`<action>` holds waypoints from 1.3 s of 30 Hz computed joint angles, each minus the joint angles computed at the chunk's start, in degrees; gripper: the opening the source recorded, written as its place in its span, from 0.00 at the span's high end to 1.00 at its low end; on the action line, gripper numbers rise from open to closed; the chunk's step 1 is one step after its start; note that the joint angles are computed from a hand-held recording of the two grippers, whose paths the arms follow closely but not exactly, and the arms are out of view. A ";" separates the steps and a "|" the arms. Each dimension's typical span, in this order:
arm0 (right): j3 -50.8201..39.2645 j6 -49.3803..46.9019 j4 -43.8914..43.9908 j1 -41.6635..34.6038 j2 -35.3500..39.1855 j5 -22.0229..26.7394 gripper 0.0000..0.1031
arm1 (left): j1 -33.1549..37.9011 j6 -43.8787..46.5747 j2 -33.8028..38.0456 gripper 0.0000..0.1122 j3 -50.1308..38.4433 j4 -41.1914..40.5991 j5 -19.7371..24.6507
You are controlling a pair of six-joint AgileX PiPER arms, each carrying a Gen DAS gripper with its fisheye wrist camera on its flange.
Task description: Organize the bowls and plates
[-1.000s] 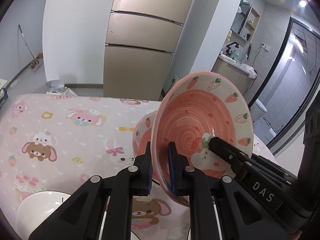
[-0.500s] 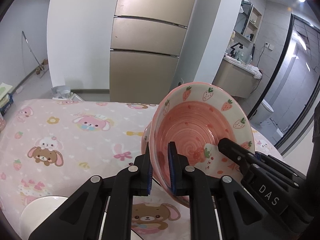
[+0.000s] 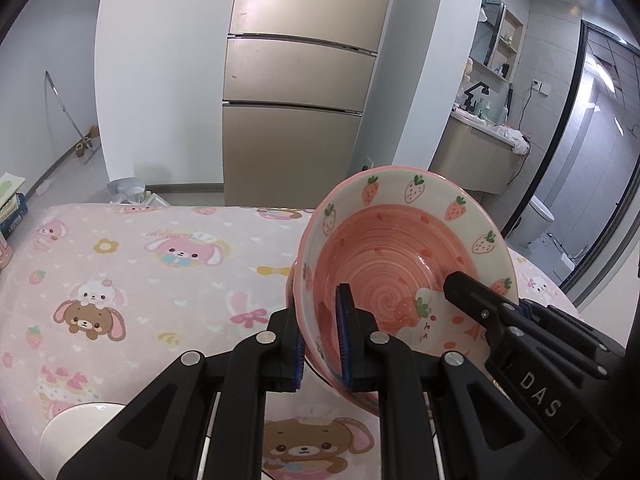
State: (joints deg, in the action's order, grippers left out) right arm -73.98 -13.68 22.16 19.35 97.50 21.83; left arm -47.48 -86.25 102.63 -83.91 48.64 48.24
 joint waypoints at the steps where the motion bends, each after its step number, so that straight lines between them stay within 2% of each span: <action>1: -0.01 0.44 -0.52 0.11 0.08 -0.22 0.87 | 0.08 -0.12 -0.08 0.89 0.09 -0.12 -0.15; 6: 0.35 3.13 -4.14 0.92 -0.54 -0.83 0.87 | 0.25 0.44 -0.98 0.89 0.55 -1.14 -0.31; 12: 1.16 14.07 -17.11 3.46 -1.37 -2.53 0.86 | -0.37 2.06 -0.93 0.89 -0.60 -1.56 2.20; 24: 1.99 14.34 -17.23 3.68 -2.56 -2.94 0.86 | -1.18 2.43 -1.64 0.89 -1.22 -1.06 3.95; 26: 0.69 13.86 -15.97 3.30 -1.73 -1.00 0.86 | -0.52 3.06 -1.55 0.89 -1.25 -2.59 3.28; 29: 0.41 14.78 -16.75 3.25 -1.41 -1.03 0.86 | 1.79 4.26 -2.59 0.89 0.69 -6.66 -1.35; 35: 0.29 17.01 -19.93 3.72 -1.12 -0.95 0.86 | 0.62 4.34 -1.66 0.89 -0.62 -4.81 1.12; 39: -0.19 10.94 -12.93 2.45 -0.68 -0.54 0.86 | 1.55 4.77 -2.46 0.89 0.58 -5.86 -1.16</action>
State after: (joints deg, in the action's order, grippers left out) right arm -74.16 -2.74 9.23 21.79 96.83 21.29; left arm -45.93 -81.48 100.18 -83.33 42.78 47.08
